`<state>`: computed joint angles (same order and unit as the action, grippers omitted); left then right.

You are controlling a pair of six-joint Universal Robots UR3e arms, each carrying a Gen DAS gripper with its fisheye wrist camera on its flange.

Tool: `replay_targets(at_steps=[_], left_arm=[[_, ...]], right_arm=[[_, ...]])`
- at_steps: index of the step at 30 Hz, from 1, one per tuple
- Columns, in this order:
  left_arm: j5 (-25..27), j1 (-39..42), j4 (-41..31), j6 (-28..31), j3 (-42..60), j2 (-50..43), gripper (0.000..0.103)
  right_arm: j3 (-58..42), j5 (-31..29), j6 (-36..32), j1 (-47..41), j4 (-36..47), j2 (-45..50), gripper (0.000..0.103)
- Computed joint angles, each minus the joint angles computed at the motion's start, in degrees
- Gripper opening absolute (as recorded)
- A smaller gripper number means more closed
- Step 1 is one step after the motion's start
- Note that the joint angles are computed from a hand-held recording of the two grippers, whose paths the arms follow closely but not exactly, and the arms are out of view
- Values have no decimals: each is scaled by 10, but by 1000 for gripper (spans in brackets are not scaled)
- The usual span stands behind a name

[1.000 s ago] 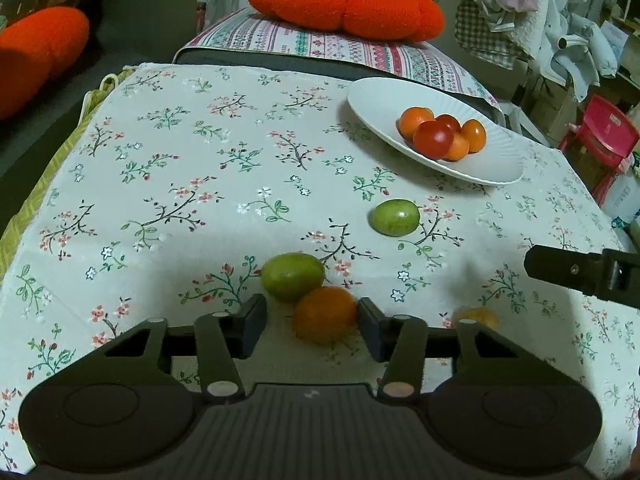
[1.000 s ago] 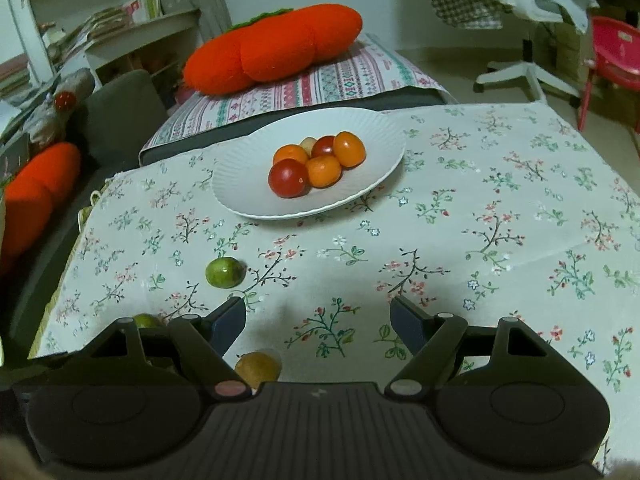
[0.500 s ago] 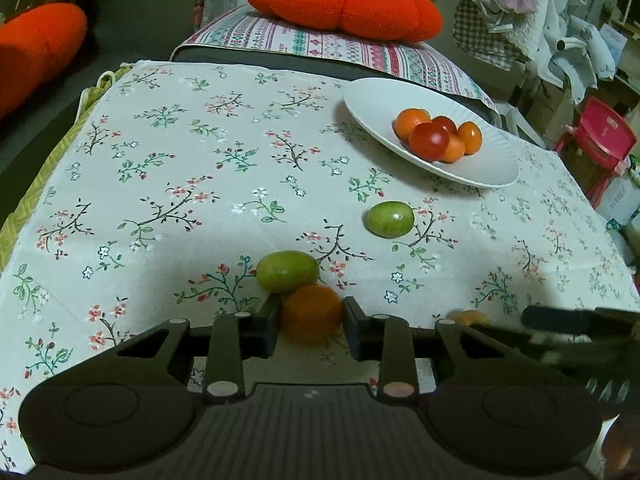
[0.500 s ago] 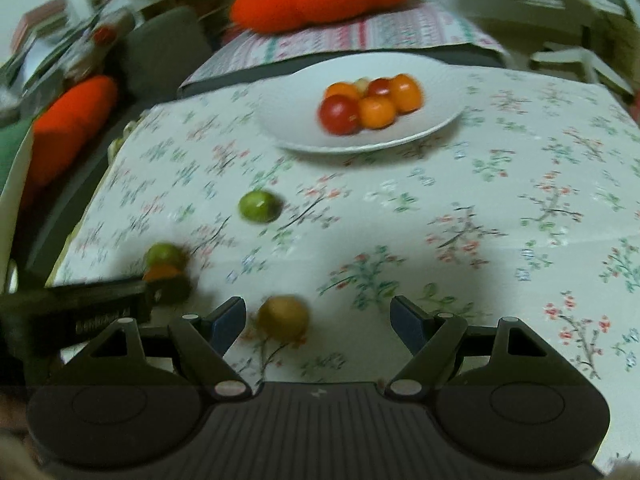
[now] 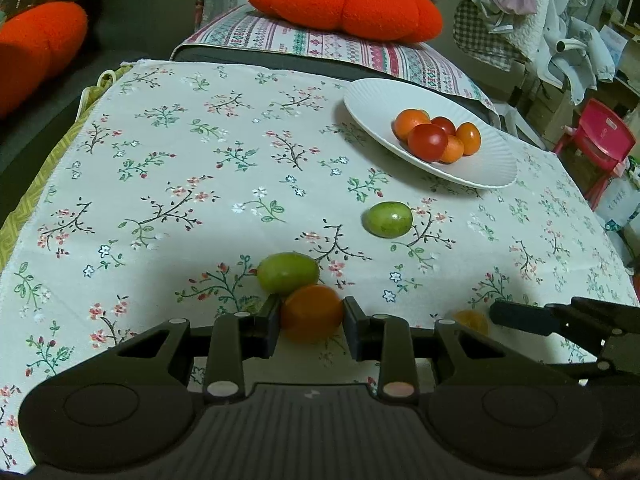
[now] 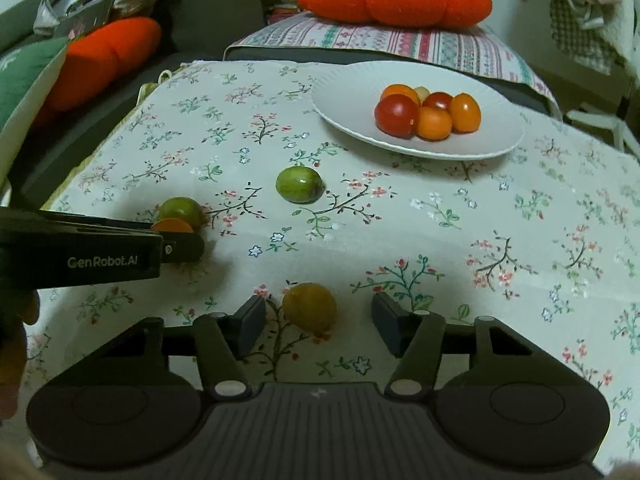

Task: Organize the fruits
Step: 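Grasp an orange tomato with the left tool while the right tool grasps a brown ball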

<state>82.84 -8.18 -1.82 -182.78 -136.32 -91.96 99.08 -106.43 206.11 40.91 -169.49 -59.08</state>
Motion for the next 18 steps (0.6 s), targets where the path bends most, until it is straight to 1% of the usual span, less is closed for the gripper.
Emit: replay_targets(at_steps=[2,3,4,7,10,15,18], left_arm=[[-1,0,0,1,0,0,25],[0,0,0,0,0,0,25],[0,-1,0,0,0,-1,25],[2,-3,2,1,0,-2,25],[3,-4,2,1,1,-3,25],[0,-2,5,1,0,-1,25],[-10,4,9,0,-6,5,25]], right_arm=[[3,3,3,-3,-5,-1,52],[4,4,3,-5,-8,-2,45],[6,4,2,-6,-13,-2,26],[6,20,-5,-9,-17,0,25],[-10,3,-13,1,-3,7,25],[-7,4,-9,-1,-5,5,25],[-10,-3,-7,2,-4,6,25]])
